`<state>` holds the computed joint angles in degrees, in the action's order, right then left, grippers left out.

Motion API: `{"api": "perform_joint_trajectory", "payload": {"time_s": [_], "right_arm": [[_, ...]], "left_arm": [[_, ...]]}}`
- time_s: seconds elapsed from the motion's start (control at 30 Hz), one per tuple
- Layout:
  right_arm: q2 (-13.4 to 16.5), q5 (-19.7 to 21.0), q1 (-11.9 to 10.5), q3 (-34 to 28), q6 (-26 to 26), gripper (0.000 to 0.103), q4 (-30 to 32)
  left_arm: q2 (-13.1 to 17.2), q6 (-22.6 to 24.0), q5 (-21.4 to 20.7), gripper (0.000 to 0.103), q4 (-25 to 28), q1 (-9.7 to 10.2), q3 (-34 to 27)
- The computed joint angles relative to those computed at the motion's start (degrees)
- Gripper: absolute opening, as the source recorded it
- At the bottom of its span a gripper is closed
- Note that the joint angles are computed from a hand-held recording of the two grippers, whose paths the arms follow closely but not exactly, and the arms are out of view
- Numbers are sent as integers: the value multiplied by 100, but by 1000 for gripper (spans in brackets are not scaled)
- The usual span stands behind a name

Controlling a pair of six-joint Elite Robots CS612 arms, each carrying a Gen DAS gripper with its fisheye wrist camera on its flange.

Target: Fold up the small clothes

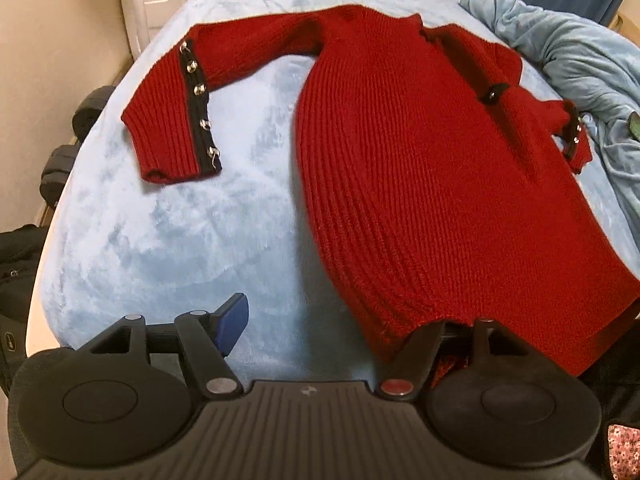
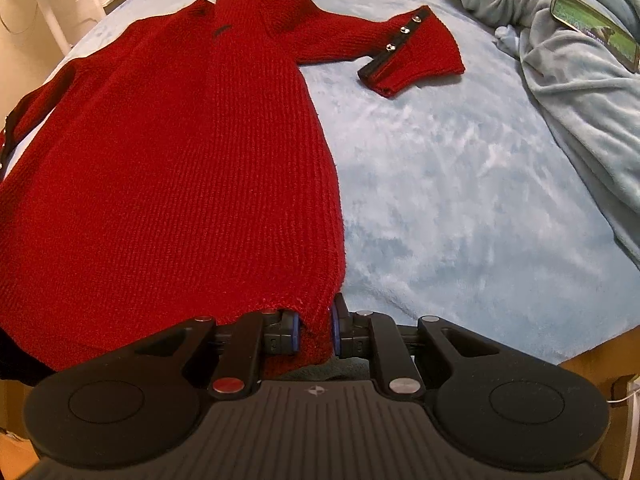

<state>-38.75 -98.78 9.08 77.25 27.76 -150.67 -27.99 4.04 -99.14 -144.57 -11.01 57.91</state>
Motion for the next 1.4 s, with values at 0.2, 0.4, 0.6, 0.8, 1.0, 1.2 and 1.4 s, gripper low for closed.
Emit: {"api": "perform_joint_trajectory", "payload": {"time_s": [0.2, 0.4, 0.6, 0.8, 1.0, 1.2, 1.4], "right_arm": [[8, -2, -2, -9, 34, 15, 14], [51, 63, -36, -43, 246, 16, 184], [-47, -328, 82, 0, -730, 14, 177], [-271, -497, 177, 200, -1128, 14, -24], [-177, 94, 116, 256, -662, 18, 299], [-442, 648, -17, 526, -752, 43, -113], [-116, -711, -175, 101, -55, 55, -1067]], "left_arm": [[20, -121, -61, 79, -89, 20, -20], [30, 723, 776, 74, 306, -226, 106], [-266, 1150, 1280, 3, -448, -242, 579], [-489, 1448, 1465, 3, -1097, -147, 890], [-308, 1652, 1779, 18, -638, -189, 783], [-527, 1695, 1782, 95, -1730, -105, 1185], [-444, 667, 1572, 103, -2085, -143, 795]]}}
